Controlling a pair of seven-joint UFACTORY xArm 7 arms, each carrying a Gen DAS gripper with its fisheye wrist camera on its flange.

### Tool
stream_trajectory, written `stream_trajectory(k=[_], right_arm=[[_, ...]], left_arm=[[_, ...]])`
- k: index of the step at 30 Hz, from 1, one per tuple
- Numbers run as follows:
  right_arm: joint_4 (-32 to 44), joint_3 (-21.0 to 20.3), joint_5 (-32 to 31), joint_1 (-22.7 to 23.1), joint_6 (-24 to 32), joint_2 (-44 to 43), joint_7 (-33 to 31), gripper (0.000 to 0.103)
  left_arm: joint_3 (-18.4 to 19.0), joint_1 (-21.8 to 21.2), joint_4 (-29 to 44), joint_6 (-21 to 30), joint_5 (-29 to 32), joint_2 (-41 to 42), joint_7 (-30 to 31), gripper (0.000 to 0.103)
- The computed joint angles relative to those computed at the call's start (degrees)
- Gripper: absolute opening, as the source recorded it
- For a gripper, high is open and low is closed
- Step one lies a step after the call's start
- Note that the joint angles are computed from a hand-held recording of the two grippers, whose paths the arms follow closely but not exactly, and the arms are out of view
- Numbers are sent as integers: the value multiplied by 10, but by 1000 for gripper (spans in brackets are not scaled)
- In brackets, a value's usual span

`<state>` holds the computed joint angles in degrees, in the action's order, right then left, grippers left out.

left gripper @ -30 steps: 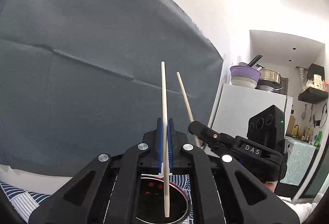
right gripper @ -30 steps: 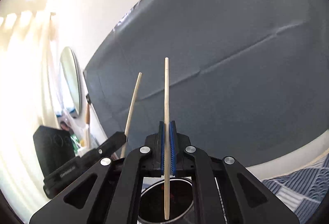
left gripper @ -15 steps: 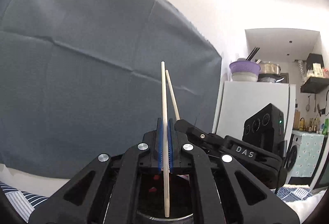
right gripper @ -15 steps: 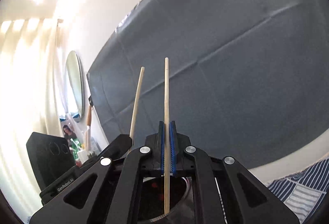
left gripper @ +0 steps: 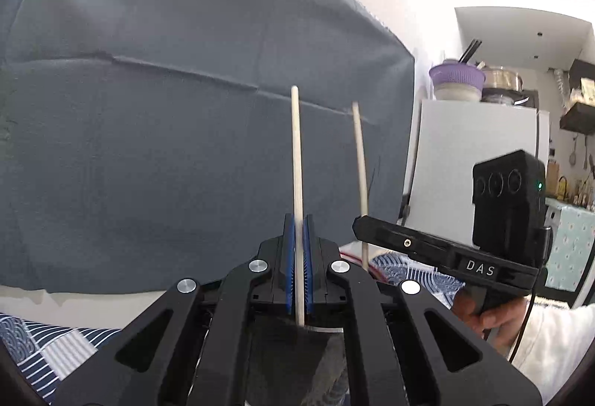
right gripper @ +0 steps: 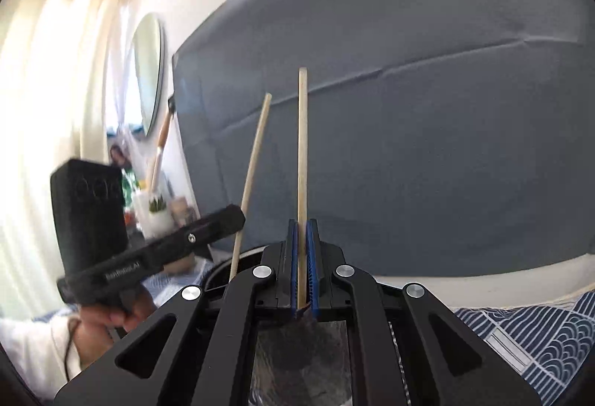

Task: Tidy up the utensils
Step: 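Open both tools to drop the chopsticks into the black cup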

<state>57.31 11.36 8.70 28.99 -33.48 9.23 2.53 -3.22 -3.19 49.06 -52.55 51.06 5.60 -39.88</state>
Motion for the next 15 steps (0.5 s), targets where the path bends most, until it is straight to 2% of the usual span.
stream_trajectory(k=[5, 6, 7, 8, 10, 11, 13, 15], right_arm=[[-14, -1, 46, 19, 17, -17, -37, 10], [-16, -2, 70, 28, 20, -22, -58, 18], [-21, -2, 85, 32, 19, -27, -70, 32], [-24, -1, 103, 37, 19, -31, -85, 39], [-29, 1, 143, 46, 17, -43, -125, 54], [-29, 3, 168, 50, 20, -48, -147, 60], [-33, 10, 228, 58, 26, -64, -190, 86], [-48, 18, 231, 50, 30, -80, -188, 88]], left_arm=[[8, 5, -31, 12, 18, -35, -7, 6], [10, 5, -37, 19, 22, -45, -8, 9], [12, 7, -40, 26, 35, -54, -14, 14], [14, 6, -48, 36, 35, -66, -9, 19], [20, 7, -59, 49, 42, -84, -13, 43], [25, 8, -62, 59, 56, -95, -30, 48], [32, 9, -76, 77, 73, -118, -44, 65], [37, 7, -92, 96, 73, -140, -47, 79]])
